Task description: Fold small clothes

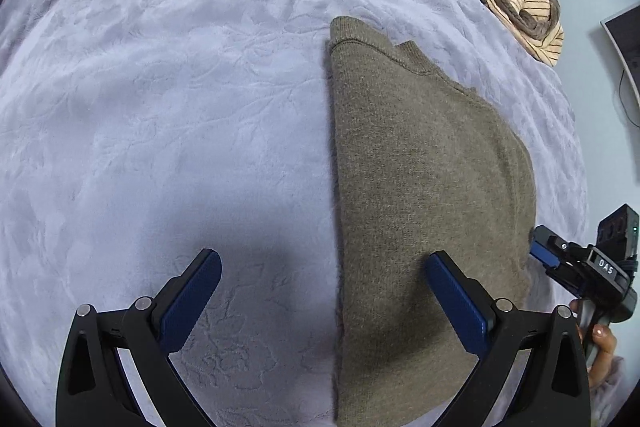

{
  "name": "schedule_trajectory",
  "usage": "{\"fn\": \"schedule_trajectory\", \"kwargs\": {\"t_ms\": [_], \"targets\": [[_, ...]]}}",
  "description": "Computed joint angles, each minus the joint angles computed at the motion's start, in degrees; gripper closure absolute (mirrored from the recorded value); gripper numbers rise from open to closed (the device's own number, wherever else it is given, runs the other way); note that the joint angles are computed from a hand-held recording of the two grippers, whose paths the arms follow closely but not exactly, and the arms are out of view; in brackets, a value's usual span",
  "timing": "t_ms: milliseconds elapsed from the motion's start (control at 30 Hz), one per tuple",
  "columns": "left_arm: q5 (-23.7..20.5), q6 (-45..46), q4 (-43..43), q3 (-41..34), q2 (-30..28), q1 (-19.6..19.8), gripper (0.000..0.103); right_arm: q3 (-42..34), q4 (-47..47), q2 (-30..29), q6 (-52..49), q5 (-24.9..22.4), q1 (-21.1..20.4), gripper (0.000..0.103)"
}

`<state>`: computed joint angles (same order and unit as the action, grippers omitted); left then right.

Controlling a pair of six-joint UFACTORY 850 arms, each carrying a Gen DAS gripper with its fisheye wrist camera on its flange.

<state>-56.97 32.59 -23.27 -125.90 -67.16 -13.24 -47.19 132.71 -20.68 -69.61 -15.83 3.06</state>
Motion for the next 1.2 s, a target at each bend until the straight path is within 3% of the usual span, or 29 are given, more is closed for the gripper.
{"fn": "schedule_trajectory", "kwargs": {"t_ms": [100, 167, 233, 367, 567, 700, 800, 1000, 1067, 1133, 1200], "targets": [[-6.4, 0.2, -2.1, -6.0, -4.0, 0.0, 0.0, 0.2, -5.5, -0.9, 3.3, -3.5, -1.3, 0.055], [-7.9, 0.9, -3.0, -7.0, -5.0, -0.6, 0.0, 0.1, -8.4, -2.0, 4.7, -6.3, -2.3, 0.053], [-7.8, 1.9, -2.6, -7.1, -5.3, -1.8, 0.0, -0.5, -10.9, -3.2, 6.3, -8.3, -2.8, 0.046], [-5.1, 5.8, -1.5, -4.0, -3.8, -3.6, 0.0, -1.7, -12.1, -5.2, 5.5, -11.0, -3.6, 0.042], [-9.4, 6.6, -2.7, -7.9, -6.6, -3.5, 0.0, -3.6, -17.5, -7.6, 5.4, -15.3, -5.0, 0.04], [-9.4, 6.2, -2.1, -9.7, -7.7, -4.2, 0.0, -7.3, -21.4, -11.0, 4.8, -20.5, -5.2, 0.04], [-9.1, 5.9, -2.1, -10.0, -8.1, -4.2, 0.0, -10.4, -23.1, -13.3, 5.1, -20.4, -4.3, 0.036], [-7.4, 6.4, -1.8, -7.3, -6.6, -4.0, 0.0, -11.4, -18.1, -14.7, 3.9, -21.3, -3.4, 0.036], [-4.7, 7.1, -1.6, -3.7, -4.3, -4.1, 0.003, -11.5, -20.5, -14.1, 6.4, -19.9, -3.0, 0.048], [-0.7, 9.4, -2.3, 1.4, -1.1, -4.4, 0.013, -11.4, -20.1, -13.5, 6.6, -20.2, -2.7, 0.069], [1.4, 11.9, -3.4, 4.3, 1.0, -4.2, 0.028, -11.1, -18.2, -12.6, 5.1, -20.3, -2.1, 0.071]]}}
